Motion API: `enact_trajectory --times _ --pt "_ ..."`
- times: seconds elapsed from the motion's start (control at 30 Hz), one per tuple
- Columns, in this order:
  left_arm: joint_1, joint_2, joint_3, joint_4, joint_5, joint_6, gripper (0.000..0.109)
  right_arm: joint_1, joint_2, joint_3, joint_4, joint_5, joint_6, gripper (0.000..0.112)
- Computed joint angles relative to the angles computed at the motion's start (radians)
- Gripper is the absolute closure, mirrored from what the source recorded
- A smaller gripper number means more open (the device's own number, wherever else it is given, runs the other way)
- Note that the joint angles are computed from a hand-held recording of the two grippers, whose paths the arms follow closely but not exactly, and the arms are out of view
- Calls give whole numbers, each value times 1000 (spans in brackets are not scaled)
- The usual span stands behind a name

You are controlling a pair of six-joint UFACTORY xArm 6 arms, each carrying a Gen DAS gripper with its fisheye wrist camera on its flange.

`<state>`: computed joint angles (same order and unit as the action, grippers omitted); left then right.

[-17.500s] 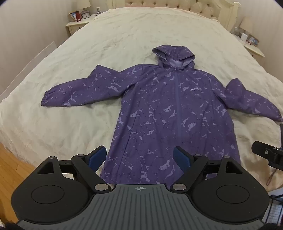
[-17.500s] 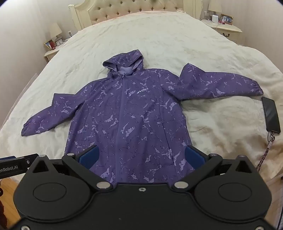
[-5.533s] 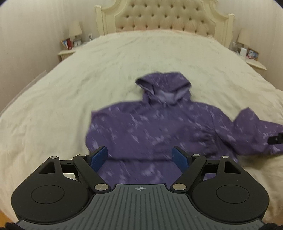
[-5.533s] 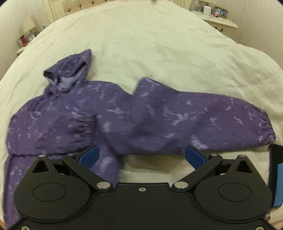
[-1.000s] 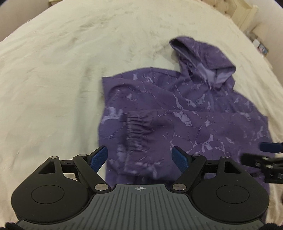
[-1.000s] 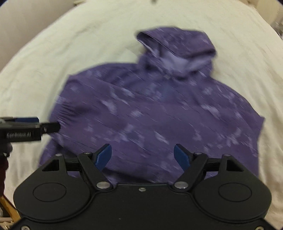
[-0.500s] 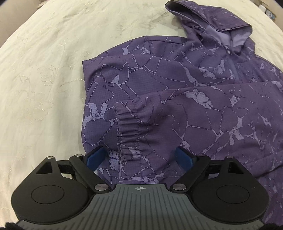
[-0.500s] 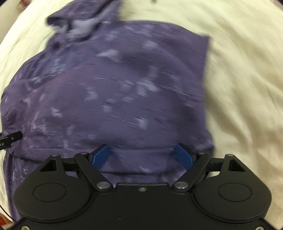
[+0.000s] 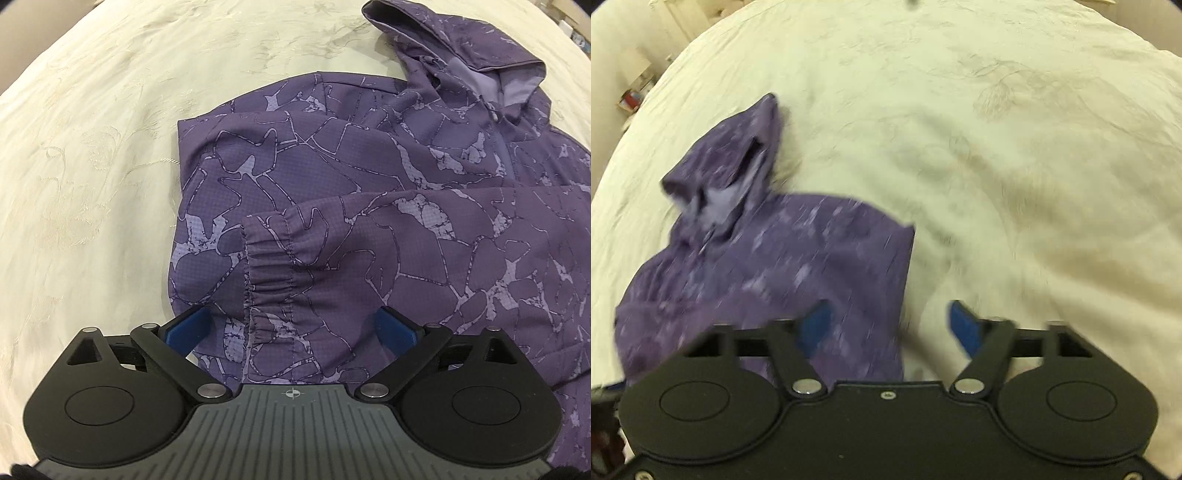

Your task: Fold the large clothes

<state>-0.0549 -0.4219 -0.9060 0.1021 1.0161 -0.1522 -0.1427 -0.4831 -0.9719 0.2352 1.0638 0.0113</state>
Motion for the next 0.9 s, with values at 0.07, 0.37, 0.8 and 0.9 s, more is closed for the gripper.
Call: enact_trajectory --times 0.07,0.37,0.8,0.9 --pt "3 3 -5 -7 2 8 10 10 45 -4 -2 -32 12 53" --pt "4 -13 16 -14 -20 14 10 66 125 -38 -23 -69 7 103" --pt "19 -27 22 -46 -26 69 7 39 149 -22 -172 -63 47 87" --pt "24 -45 36 -60 -43 92 7 20 53 12 -97 -98 -13 72"
